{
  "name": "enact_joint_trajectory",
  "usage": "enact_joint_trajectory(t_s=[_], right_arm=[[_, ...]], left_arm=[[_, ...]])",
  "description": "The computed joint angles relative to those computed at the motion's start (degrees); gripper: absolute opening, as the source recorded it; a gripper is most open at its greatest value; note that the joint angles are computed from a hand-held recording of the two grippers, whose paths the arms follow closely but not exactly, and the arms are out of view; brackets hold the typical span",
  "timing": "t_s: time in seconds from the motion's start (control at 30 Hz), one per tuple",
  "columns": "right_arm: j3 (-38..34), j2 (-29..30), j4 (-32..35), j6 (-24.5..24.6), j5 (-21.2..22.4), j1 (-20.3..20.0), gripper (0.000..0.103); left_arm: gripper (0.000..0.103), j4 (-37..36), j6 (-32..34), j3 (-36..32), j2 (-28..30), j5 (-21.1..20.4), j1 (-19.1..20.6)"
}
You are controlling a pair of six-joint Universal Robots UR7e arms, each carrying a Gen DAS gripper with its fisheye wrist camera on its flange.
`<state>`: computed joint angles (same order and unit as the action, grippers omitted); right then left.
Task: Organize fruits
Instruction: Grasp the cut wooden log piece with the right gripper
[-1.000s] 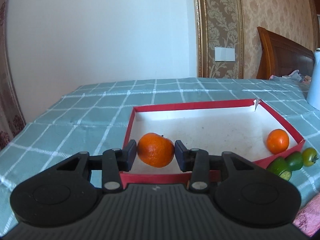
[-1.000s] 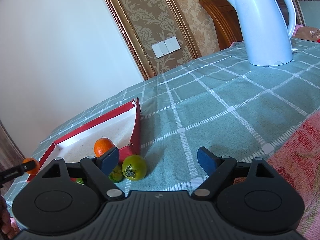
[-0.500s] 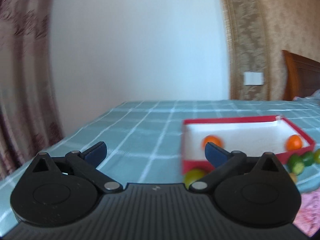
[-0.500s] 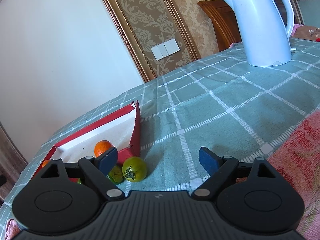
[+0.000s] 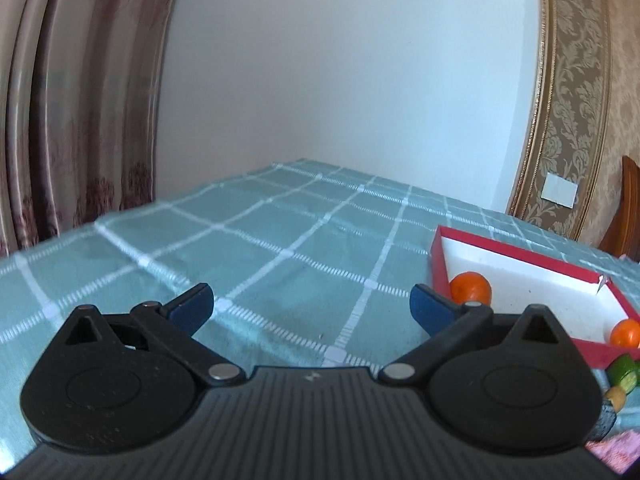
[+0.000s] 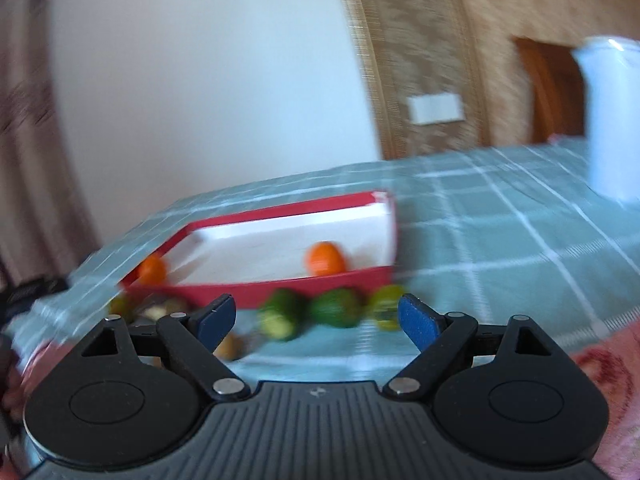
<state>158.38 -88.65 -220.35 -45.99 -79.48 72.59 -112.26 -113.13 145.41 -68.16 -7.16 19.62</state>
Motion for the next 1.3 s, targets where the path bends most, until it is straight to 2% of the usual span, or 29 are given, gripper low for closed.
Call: enact_joint_trajectory(t_s=[0.07, 0.13, 0.2, 0.3, 0.33, 0.43, 0.53, 0.7, 0.93, 1.0, 1.07, 1.1, 1.3], right_arm=[[0.4, 1.2, -0.5, -0.8, -1.2, 2.5, 0.082], [0.6, 1.6, 0.4, -1.0, -2.0, 4.4, 0.076], [0.5, 2.4, 1.5, -1.0, -3.0, 6.1, 0.067], [-0.1, 4.6, 2.0, -1.0, -4.7, 8.7, 0.065], [-0.3, 5.5, 2.1, -1.0, -5.3, 9.5, 0.060], [-1.1, 7.9, 2.4, -0.8, -7.0, 11.5, 0.053], [-1.6, 10.0, 2.1, -0.9, -8.0, 12.9, 0.050], [-3.4, 13.5, 1.4, 0.1, -12.2, 15.7, 0.050], [-5.9, 16.1, 3.1, 2.9, -17.2, 17.6, 0.050], [-6.2, 17.0, 2.9, 3.0, -17.7, 17.7, 0.050], [-6.3, 18.0, 1.7, 3.0, -17.9, 17.6, 0.041], [-6.2, 18.0, 1.6, 3.0, -17.4, 17.3, 0.039], [-5.6, 18.9, -1.2, 2.2, -16.5, 17.0, 0.038]], left_arm=[[0.103, -4.4, 2.3, 1.2, 0.0, 0.0, -0.3], [0.103, -1.5, -0.2, 1.0, -0.2, 0.2, -0.6], [0.103, -5.7, 3.4, 1.5, 0.4, 0.4, -0.6], [0.103, -8.0, 5.2, 1.8, 0.8, 0.2, -0.5], [0.103, -8.1, 5.0, 1.8, 0.7, 0.1, -0.5], [0.103, -7.7, 4.1, 1.8, 0.4, -0.1, -0.4], [0.103, -9.2, 5.2, 2.0, 0.6, -0.3, -0.4], [0.103, -9.5, 5.3, 2.0, 0.6, -0.3, -0.4], [0.103, -13.3, 7.8, 2.5, 1.2, -0.4, -0.3], [0.103, -15.3, 9.2, 2.8, 1.5, -0.4, -0.2], [0.103, -17.5, 10.6, 3.1, 1.8, -0.5, -0.1], [0.103, -17.6, 10.6, 3.1, 1.8, -0.6, -0.1], [0.103, -19.4, 11.6, 3.4, 2.0, -0.6, -0.1]])
